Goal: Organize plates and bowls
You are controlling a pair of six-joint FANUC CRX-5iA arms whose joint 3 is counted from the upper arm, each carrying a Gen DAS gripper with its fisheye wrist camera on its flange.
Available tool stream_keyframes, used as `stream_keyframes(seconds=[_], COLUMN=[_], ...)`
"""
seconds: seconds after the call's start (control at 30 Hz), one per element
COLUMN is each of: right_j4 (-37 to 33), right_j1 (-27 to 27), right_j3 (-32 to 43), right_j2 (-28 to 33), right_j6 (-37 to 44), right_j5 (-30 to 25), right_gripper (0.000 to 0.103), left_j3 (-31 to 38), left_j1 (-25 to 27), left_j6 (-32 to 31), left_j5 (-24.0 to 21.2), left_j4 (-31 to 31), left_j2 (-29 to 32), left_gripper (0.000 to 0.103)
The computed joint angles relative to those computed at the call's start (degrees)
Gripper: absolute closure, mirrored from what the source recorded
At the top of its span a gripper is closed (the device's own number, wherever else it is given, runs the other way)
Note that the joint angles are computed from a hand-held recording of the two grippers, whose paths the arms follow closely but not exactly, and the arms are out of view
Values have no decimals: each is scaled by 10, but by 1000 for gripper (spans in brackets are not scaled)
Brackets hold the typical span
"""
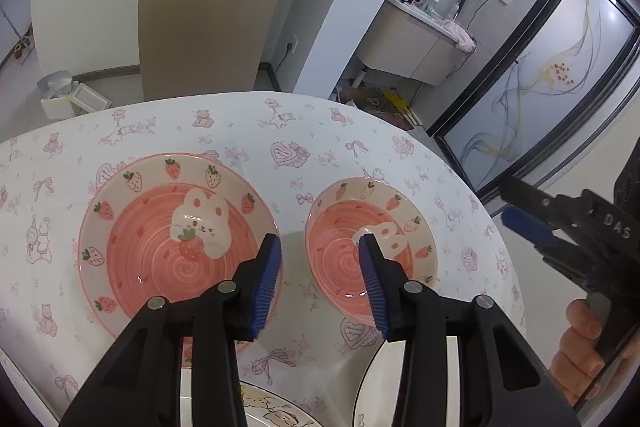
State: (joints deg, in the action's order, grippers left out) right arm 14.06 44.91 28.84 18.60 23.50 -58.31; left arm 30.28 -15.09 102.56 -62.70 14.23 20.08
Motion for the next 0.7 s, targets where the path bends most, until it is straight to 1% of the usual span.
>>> stream_keyframes(seconds=[0.03, 0.07, 0.1, 0.17, 0.2, 0.23, 0.3, 0.33, 0.37, 0.43, 0.47, 0.5, 0.53, 0.57, 0.6, 0.63, 0.7], right_j4=[12, 25, 30, 15, 7, 2, -4, -5, -7, -13, -16, -17, -18, -20, -24, -27, -30], right_j1=[3, 6, 8, 6, 5, 4, 4, 4, 4, 4, 4, 4, 4, 4, 4, 4, 4], right_j3=[0, 0, 3, 11, 10, 10, 10, 10, 11, 16, 19, 22, 26, 30, 35, 38, 42], right_j2=[3, 5, 9, 13, 12, 11, 12, 12, 12, 15, 16, 18, 21, 24, 26, 28, 31], right_j6=[-13, -22, -21, -6, -6, -5, -3, -3, -2, 4, 8, 11, 15, 23, 32, 36, 41], right_j5=[-6, -11, -15, -16, -12, -9, -6, -5, -5, -7, -9, -12, -15, -17, -20, -21, -25], right_gripper=[55, 55, 55, 55, 56, 57, 58, 59, 59, 62, 63, 66, 73, 78, 83, 84, 87], left_j3=[-8, -16, -23, -32, -26, -12, 55, 80, 92, 78, 79, 80, 85, 99, 100, 107, 109], left_j1=[2, 4, 7, 8, 3, -2, -26, -34, -36, -29, -28, -31, -35, -39, -41, -43, -38], left_j6=[-5, -10, -21, -37, -34, -23, 32, 49, 58, 44, 41, 51, 59, 65, 68, 74, 75], left_j5=[8, 14, 16, 21, 18, 9, -48, -73, -90, -91, -96, -95, -95, -109, -109, -118, -128], left_j4=[10, 22, 45, 74, 69, 49, -42, -67, -71, -24, -10, -19, -33, -46, -57, -65, -55], left_j2=[-3, -6, -5, -6, -5, -1, 22, 33, 41, 46, 51, 51, 50, 57, 56, 59, 66], left_gripper=[62, 66, 67, 67, 67, 67, 67, 67, 67, 67, 67, 67, 67, 67, 67, 67, 67])
